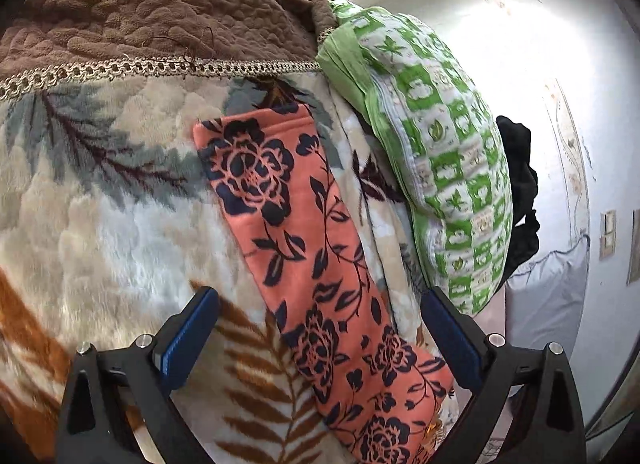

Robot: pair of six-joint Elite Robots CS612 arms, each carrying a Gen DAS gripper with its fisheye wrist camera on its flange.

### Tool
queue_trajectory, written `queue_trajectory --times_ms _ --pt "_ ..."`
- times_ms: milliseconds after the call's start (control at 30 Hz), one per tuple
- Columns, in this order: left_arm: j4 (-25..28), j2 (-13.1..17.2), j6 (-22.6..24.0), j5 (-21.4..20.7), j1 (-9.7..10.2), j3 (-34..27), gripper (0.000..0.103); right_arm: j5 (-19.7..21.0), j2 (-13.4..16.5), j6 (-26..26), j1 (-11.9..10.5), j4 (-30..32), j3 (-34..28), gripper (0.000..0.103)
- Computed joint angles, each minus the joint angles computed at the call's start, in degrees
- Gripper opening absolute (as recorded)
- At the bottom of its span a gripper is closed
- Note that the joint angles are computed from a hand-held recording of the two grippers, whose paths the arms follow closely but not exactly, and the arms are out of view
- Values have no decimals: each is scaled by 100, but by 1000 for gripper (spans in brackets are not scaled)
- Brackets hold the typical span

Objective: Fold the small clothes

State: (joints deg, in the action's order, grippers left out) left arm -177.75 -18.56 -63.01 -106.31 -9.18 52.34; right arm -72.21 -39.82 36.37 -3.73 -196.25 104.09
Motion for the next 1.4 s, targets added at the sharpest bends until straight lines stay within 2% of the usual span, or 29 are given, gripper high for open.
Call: queue_trajectory --times_ms 100,167,200,233,267,300,367,433,467,567,633,700,800,867,933,1000,1033,1067,1100,1133,1167,1200,1300,1400 --pt "112 256 -22 16 49 -476 99 -187 -59 -81 40 124 -11 87" --pt "353 320 98 205 39 -663 89 -239 -61 -47 59 241 -53 87" --pt "484 343 128 325 33 -730 72 -261 -58 -24 70 275 -68 87" --pt "672 369 97 390 45 -793 48 -277 -54 -22 85 319 -88 87" --pt "949 378 52 494 50 -839 30 -294 -51 -10 94 354 -100 87" --pt "1178 372 26 591 54 -840 6 -282 -43 4 94 358 -103 87" --pt "1217 439 17 480 87 -955 6 -320 -46 -26 101 389 -94 87" --pt "1605 269 725 954 -16 -911 5 -362 -52 -11 95 386 -73 87" --pt "1596 166 1082 1204 -90 -841 5 -396 -54 11 88 332 -50 87" --pt "999 -172 2228 1540 -341 -558 5 -489 -46 130 41 104 39 87" --pt "475 -428 3136 1521 -564 -348 5 -502 -28 238 0 -92 106 87" --pt "3 -684 3904 1272 -814 -140 5 -469 -1 335 -46 -324 175 87" --pt "-399 -958 4770 626 -1237 44 5 -375 45 505 -116 -687 272 87" --pt "-429 -1047 5147 187 -1528 89 5 -321 71 661 -163 -949 346 87" --pt "-169 -1001 5343 -316 -1794 -30 7 -260 98 835 -213 -1233 429 87" --pt "199 -949 5594 -351 -2081 -70 13 -180 118 983 -263 -1446 508 87" --pt "640 -865 5836 -373 -2195 -193 42 -121 123 1034 -290 -1540 548 87" --pt "1240 -799 6219 -377 -2298 -288 60 -62 124 1055 -314 -1614 581 87" --pt "1840 -725 6494 -164 -2385 -399 72 -37 115 1062 -333 -1664 615 87" --pt "2248 -707 6611 98 -2447 -379 72 -29 100 1068 -349 -1684 646 87" --pt "2458 -757 6638 246 -2461 -210 72 3 80 1050 -375 -1719 686 87" --pt "2443 -824 6555 255 -2414 5 72 33 60 1012 -412 -1787 741 87" --pt "1930 -1022 6072 305 -2158 575 73 54 2 968 -497 -1854 801 87" --pt "1487 -1200 5733 928 -1928 1028 73 294 17 1025 -622 -1886 608 87"
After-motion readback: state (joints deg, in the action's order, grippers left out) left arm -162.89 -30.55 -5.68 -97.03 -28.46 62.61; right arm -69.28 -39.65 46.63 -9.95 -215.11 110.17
